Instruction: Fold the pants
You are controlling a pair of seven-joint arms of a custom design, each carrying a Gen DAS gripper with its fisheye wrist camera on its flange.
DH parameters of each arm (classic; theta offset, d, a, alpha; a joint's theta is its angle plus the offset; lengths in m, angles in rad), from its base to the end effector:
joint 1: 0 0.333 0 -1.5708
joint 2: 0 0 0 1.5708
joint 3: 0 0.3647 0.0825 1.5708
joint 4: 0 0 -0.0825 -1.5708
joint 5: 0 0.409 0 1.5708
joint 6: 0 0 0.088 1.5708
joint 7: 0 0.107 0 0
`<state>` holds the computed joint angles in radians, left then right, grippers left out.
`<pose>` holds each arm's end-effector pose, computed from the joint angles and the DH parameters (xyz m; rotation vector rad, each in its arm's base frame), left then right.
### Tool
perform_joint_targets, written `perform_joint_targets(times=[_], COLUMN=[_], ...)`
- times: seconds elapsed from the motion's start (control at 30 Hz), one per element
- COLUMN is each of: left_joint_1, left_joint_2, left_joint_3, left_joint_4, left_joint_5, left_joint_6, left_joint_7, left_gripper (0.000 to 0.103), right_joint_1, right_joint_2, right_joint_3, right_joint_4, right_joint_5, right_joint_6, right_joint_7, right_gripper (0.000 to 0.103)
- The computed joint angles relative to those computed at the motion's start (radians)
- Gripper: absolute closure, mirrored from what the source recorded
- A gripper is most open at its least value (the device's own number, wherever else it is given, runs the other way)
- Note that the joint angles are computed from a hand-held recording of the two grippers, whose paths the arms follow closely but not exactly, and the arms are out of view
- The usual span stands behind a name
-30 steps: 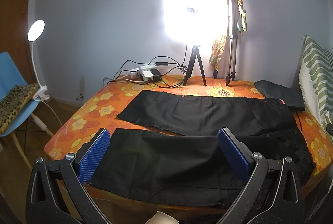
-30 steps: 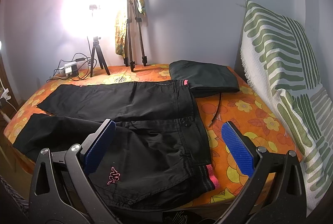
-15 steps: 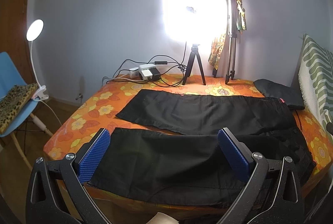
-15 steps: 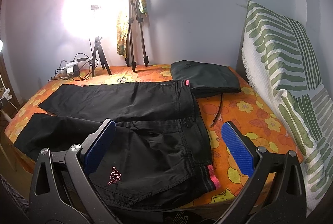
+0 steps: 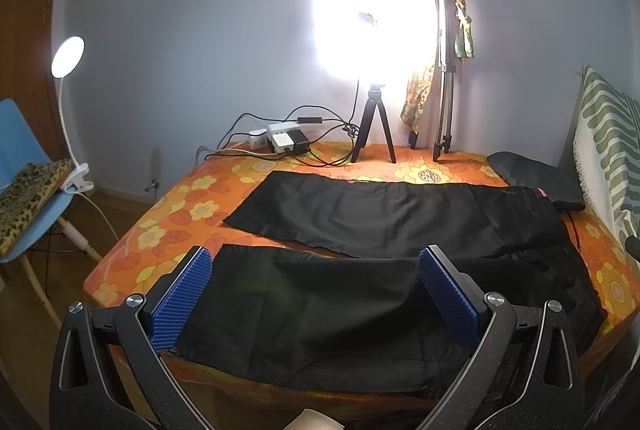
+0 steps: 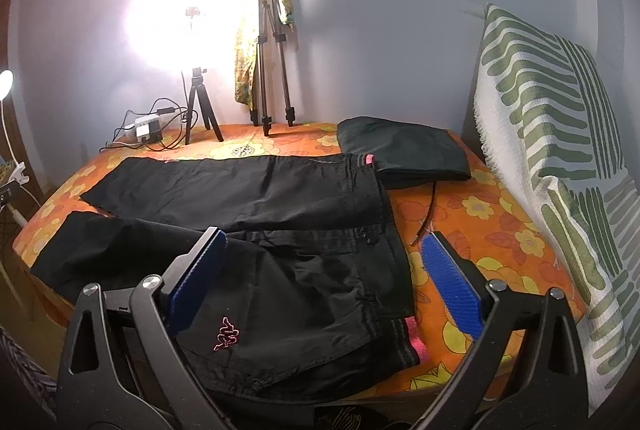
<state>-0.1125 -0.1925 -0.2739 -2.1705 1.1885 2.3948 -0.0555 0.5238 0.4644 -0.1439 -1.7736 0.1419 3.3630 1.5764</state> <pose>0.5059 -0.2075 0.5592 -1.8336 1.1337 -0.6477 0.6881 0.2796 0.4700 -1.6669 1.2658 -0.7398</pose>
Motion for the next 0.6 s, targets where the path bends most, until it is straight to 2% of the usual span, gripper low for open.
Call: perform_joint_targets(times=[0.1,0.2,0.27,0.4,0.47,0.53,0.6], left_joint_1=[0.001,0.007,0.016,0.04,0.053,0.064,0.078], left_joint_2=[-0.004,-0.013,-0.023,-0.037,-0.043,-0.049,-0.057], left_joint_3=[0.003,0.011,0.02,0.036,0.04,0.042,0.045], left_joint_4=[-0.005,-0.019,-0.034,-0.063,-0.074,-0.085,-0.098], left_joint_5=[-0.007,-0.021,-0.036,-0.082,-0.108,-0.139,-0.162], left_joint_6=[0.003,0.023,0.048,0.109,0.12,0.119,0.125], left_joint_7=[0.007,0.015,0.02,0.051,0.085,0.123,0.147], left_gripper=[0.0,0.0,0.0,0.0,0.005,0.015,0.019], right_joint_1=[-0.051,-0.126,-0.166,-0.301,-0.389,-0.434,-0.496], right_joint_2=[-0.003,-0.001,0.001,0.015,0.03,0.041,0.062], right_joint_3=[0.059,0.145,0.193,0.36,0.475,0.542,0.634], right_joint_4=[0.003,0.012,0.019,0.04,0.051,0.052,0.062], right_joint_5=[-0.031,-0.087,-0.129,-0.225,-0.264,-0.273,-0.272], right_joint_6=[-0.007,-0.017,-0.03,-0.077,-0.116,-0.137,-0.18], right_joint_7=[-0.004,-0.016,-0.033,-0.093,-0.148,-0.205,-0.276], right_gripper=[0.007,0.01,0.014,0.022,0.024,0.028,0.03])
